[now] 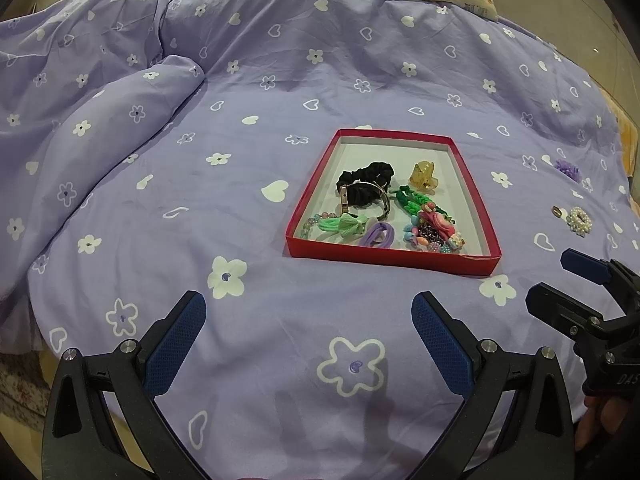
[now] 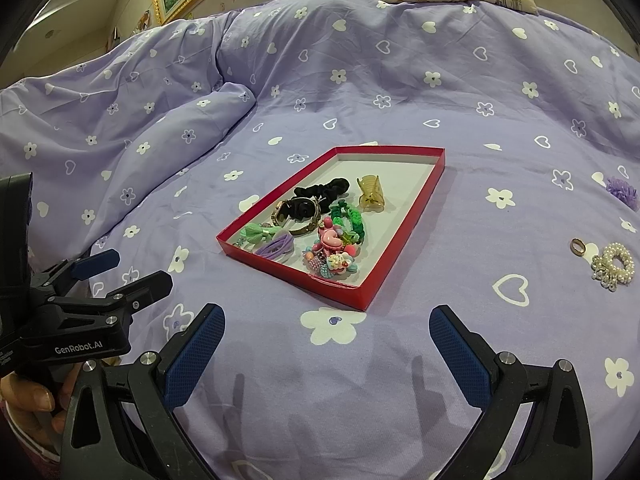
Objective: Organize jewelry
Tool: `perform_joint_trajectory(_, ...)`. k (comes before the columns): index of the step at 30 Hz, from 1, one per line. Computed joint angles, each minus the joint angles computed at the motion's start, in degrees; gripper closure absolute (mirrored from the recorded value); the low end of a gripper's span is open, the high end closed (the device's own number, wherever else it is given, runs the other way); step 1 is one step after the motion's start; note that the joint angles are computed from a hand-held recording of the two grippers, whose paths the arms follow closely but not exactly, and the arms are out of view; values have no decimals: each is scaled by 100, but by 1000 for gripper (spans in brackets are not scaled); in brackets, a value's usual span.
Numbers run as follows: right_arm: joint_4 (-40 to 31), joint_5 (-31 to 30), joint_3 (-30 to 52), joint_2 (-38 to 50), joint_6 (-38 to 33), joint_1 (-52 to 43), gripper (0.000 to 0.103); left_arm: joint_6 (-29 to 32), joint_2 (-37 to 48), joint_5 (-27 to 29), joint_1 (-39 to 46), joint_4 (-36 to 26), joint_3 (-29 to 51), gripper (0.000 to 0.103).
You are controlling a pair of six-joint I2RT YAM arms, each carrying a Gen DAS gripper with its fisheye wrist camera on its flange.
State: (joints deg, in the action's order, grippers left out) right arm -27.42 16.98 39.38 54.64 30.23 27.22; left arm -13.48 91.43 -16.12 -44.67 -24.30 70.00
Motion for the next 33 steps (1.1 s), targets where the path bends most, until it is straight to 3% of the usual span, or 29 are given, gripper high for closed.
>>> perform_joint_trajectory(33, -46, -79, 117, 36, -68, -86, 0, -3, 60, 20, 11, -11, 63, 0)
